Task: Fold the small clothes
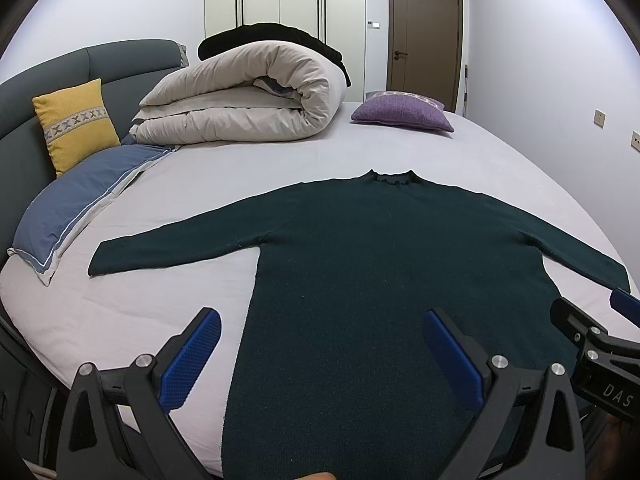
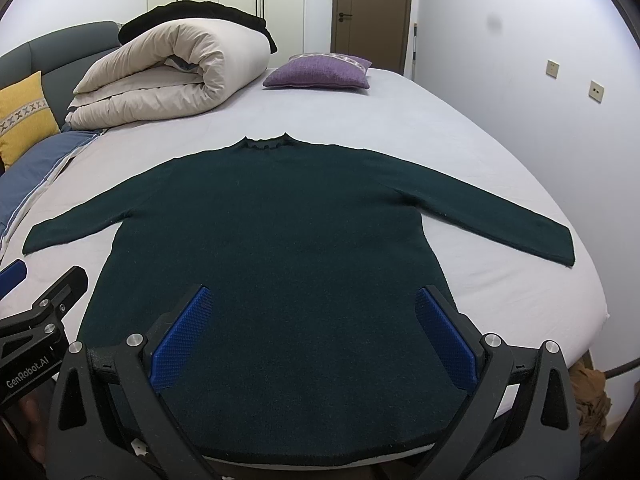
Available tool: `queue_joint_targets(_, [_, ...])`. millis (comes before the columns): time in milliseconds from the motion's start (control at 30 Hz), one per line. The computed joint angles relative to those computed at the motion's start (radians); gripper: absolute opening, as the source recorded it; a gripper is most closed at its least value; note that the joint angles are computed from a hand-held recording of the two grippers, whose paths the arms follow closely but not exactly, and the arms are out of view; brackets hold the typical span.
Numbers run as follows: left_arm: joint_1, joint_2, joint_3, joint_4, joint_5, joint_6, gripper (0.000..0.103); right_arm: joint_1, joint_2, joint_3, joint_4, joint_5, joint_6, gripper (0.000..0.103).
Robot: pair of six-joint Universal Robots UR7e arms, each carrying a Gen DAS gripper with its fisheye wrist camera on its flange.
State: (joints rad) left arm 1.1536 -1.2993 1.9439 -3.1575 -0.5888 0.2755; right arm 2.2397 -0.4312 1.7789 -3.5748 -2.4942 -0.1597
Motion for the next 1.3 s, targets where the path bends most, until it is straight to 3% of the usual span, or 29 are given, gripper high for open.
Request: queue_joint_targets(1300, [0.010, 0.007, 0.007, -0.004, -0.008, -0.011, 0.103, -0.014, 0.024, -0.013, 0.010, 0.008, 0.011, 0.103])
